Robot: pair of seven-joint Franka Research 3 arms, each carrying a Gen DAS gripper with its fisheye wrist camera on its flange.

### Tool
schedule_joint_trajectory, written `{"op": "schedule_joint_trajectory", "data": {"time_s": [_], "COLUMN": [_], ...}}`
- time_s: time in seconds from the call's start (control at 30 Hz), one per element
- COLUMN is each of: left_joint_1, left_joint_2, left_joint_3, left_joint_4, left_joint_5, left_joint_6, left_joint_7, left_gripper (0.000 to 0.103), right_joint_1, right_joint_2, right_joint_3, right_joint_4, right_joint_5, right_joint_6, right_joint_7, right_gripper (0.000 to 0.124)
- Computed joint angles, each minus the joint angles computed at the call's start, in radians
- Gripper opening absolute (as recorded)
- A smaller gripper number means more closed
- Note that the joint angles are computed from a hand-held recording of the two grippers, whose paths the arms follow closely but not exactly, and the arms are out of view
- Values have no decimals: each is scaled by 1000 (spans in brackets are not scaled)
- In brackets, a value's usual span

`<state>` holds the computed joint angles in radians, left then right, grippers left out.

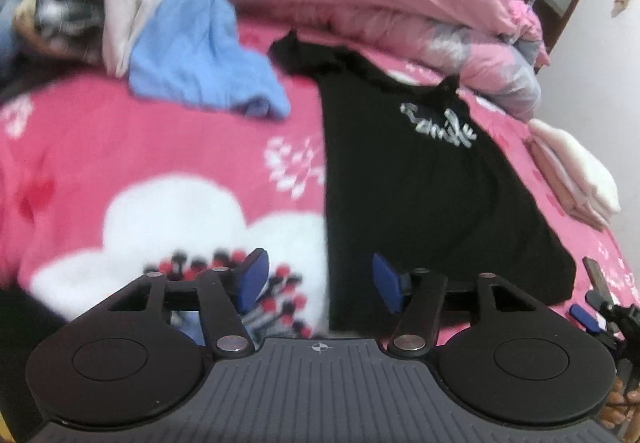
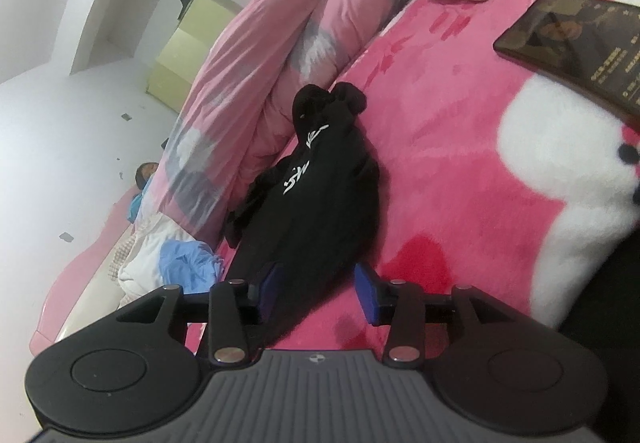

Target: Fold clothes

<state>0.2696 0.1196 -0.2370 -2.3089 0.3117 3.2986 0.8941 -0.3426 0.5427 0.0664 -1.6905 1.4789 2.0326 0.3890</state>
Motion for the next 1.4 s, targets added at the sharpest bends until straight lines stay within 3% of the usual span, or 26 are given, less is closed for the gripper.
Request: {"op": "schedule_joint_trajectory", "data": {"time_s": [0.1,0.17,0.23,0.33,0.43,0.5,0.7,0.87,1.03,1.07,1.17,1.23,1.3,1.4], "left_joint_1": [-14,7,-37,-89,-29,-19,-162,-96,-78,-111,-307,-395,-402,-347], "left_joint_2": [28,58,89,135,186,209,226,251,297,303,323,347,367,389], "left_joint_3": [-1,-39,-13,5,-88,-114,18,-61,-77,-40,177,276,287,233], "left_joint_4": [53,97,135,194,252,281,324,333,359,368,402,424,442,453], "left_joint_5": [10,14,12,16,0,-26,-54,-94,-82,-79,-77,-70,-61,-45], "left_joint_6": [3,-3,11,-1,-48,-76,-105,-85,-32,-27,-21,-19,-27,-24], "left_joint_7": [12,21,31,46,68,90,106,174,188,180,143,130,126,133], "left_gripper": [77,93,99,101,102,103,103,103,103,103,103,103,103,102], "right_joint_1": [1,5,8,14,21,26,44,57,73,79,96,108,118,132], "right_joint_2": [-3,-8,-14,-22,-32,-39,-53,-58,-65,-65,-56,-46,-26,6], "right_joint_3": [1,0,0,-2,-4,-6,-11,-9,-6,-5,0,6,13,26], "right_joint_4": [-2,-5,-11,-17,-25,-30,-33,-32,-30,-28,-6,12,42,84], "right_joint_5": [5,5,9,17,27,32,28,21,26,29,37,45,38,12], "right_joint_6": [7,17,28,45,71,85,127,157,199,214,269,310,339,383], "right_joint_7": [-10,-18,-30,-43,-63,-81,-118,-148,-185,-195,-218,-235,-232,-223], "right_gripper": [47,48,49,50,55,61,73,74,74,74,74,74,73,69]}}
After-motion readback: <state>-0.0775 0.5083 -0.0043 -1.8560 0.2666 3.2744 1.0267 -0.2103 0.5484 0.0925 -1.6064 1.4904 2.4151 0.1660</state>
